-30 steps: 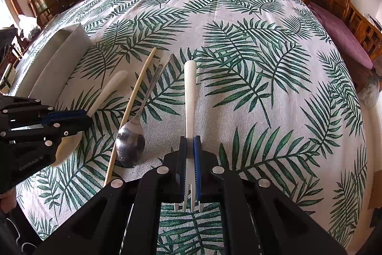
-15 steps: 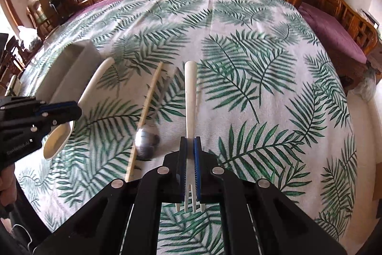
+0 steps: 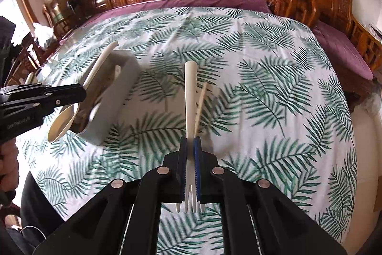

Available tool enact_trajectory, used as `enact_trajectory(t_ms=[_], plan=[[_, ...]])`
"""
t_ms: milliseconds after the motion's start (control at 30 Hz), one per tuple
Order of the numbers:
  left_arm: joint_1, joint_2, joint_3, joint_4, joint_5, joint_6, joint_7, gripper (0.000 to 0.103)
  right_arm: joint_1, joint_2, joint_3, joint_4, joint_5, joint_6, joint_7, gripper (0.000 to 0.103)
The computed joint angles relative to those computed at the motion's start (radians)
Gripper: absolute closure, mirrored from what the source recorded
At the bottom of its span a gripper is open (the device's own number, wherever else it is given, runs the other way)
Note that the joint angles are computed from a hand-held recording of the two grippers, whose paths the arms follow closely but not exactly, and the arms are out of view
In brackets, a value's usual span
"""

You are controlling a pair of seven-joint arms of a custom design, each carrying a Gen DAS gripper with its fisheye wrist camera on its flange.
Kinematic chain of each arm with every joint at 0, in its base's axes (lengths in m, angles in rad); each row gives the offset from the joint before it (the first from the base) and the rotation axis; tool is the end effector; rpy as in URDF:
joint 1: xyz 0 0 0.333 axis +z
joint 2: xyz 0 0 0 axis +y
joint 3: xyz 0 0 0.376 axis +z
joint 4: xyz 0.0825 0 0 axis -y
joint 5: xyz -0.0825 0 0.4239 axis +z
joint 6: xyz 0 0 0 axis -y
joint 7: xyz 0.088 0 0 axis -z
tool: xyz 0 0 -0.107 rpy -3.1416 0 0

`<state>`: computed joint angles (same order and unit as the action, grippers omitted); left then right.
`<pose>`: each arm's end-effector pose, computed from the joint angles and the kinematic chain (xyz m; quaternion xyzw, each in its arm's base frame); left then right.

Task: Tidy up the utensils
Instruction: 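Carry the white plastic spoon into the grey tray and open the left tool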

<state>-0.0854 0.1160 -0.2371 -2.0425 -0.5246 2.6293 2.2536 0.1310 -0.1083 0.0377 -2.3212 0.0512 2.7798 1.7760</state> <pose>0.6206 -0.1895 0.4741 -0.4471 0.8450 -0.2832 0.0768 0.5543 0.0926 0.4848 -0.6518 0.7048 -0.1464 0.2385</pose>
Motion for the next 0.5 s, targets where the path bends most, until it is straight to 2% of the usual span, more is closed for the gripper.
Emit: enact_trajectory(t_ms=[267, 500], plan=[[0.034, 0.014, 0.016, 0.018, -0.004, 0.013, 0.002, 0.097, 0.03, 0.023, 0.012, 0.046, 0.021, -0.003, -0.014, 0.096], [0.061, 0.065, 0.018, 0.052, 0.04, 0.018, -0.039, 0.097, 0.056, 0.054, 0.014, 0.094, 0.033, -0.015, -0.028, 0.096]])
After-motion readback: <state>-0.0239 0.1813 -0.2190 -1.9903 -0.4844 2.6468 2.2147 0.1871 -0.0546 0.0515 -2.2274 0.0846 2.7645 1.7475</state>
